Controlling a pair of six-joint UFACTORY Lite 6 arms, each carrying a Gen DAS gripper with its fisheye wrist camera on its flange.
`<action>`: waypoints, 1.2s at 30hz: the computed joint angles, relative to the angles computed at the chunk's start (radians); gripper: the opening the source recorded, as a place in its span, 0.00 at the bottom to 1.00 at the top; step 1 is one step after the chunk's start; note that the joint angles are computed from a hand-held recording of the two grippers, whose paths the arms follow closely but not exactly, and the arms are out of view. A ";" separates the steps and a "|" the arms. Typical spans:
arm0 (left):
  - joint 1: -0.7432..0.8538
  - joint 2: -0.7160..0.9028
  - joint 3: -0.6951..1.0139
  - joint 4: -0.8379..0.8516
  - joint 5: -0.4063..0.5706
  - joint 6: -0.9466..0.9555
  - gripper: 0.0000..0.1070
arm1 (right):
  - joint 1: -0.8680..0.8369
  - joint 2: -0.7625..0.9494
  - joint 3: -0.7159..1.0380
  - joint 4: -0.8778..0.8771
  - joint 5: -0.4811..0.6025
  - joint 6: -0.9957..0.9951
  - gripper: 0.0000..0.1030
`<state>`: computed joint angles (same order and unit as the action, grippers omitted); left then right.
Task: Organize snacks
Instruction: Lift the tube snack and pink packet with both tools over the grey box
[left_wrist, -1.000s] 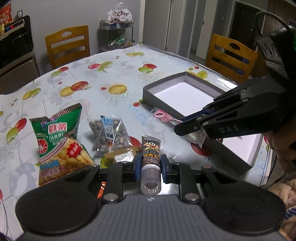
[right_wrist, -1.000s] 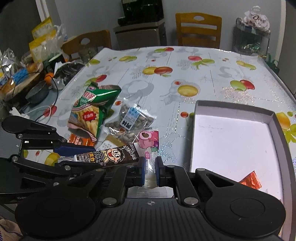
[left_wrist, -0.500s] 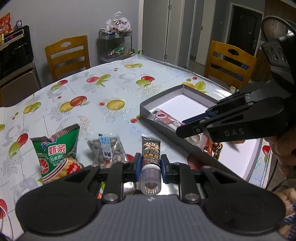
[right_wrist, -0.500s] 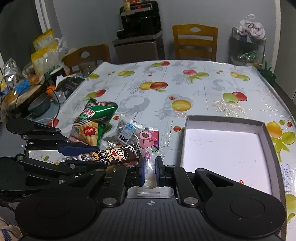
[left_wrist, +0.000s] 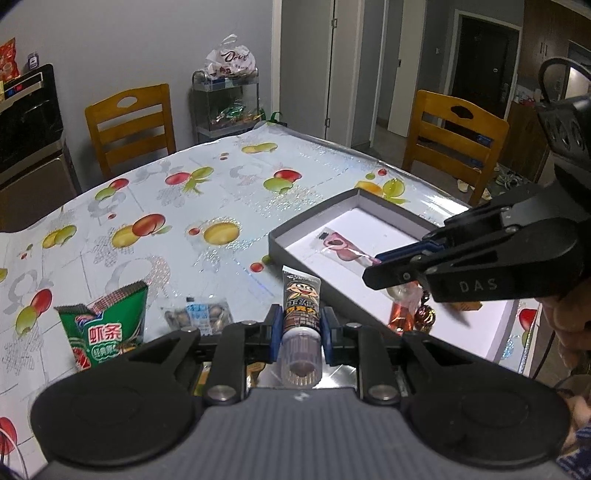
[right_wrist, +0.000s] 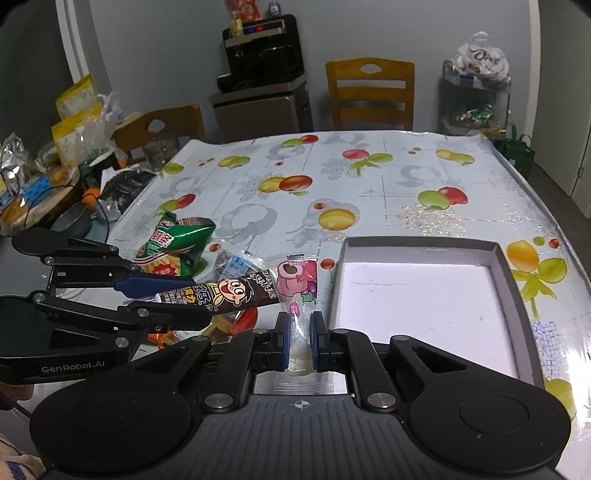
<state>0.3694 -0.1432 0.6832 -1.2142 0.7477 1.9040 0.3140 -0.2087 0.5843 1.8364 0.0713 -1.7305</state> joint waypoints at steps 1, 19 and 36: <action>-0.006 -0.005 -0.002 -0.004 -0.003 0.000 0.16 | -0.003 -0.003 -0.003 0.001 0.001 -0.001 0.13; -0.085 0.037 0.053 -0.043 -0.029 -0.025 0.16 | -0.058 -0.054 -0.040 0.088 -0.011 -0.085 0.13; -0.260 0.066 0.123 -0.073 -0.082 -0.082 0.16 | -0.183 -0.077 -0.058 -0.044 0.030 0.015 0.13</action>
